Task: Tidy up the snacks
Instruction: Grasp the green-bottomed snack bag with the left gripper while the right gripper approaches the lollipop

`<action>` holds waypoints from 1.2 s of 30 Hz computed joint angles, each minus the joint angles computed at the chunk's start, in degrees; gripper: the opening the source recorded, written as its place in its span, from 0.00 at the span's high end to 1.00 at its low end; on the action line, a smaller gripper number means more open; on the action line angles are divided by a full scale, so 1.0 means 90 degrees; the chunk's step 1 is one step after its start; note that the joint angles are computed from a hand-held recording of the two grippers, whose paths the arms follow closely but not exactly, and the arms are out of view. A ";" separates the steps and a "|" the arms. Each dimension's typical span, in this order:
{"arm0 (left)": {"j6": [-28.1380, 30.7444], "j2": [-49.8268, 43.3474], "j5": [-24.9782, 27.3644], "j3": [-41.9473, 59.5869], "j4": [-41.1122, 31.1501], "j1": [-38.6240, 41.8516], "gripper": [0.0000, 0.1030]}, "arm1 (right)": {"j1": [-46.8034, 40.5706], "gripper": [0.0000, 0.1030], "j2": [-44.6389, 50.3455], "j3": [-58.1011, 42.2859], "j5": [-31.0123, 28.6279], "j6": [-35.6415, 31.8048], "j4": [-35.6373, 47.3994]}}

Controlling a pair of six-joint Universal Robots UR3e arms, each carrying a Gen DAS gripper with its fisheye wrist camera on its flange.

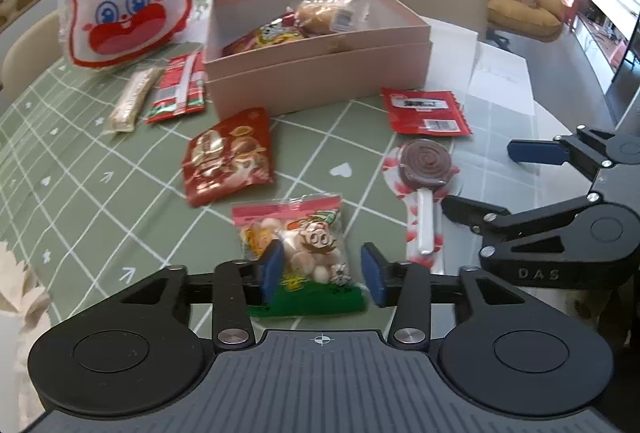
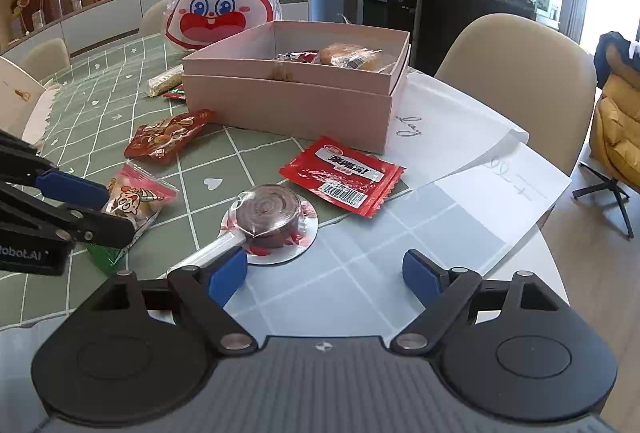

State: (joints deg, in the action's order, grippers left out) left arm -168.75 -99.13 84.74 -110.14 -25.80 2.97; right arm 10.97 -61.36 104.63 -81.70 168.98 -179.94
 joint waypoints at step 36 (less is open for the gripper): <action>-0.0090 0.0053 -0.1320 -0.0338 -0.0039 0.0821 0.34 | -0.0248 0.14 -0.0349 -0.0545 0.0798 -0.0479 0.1695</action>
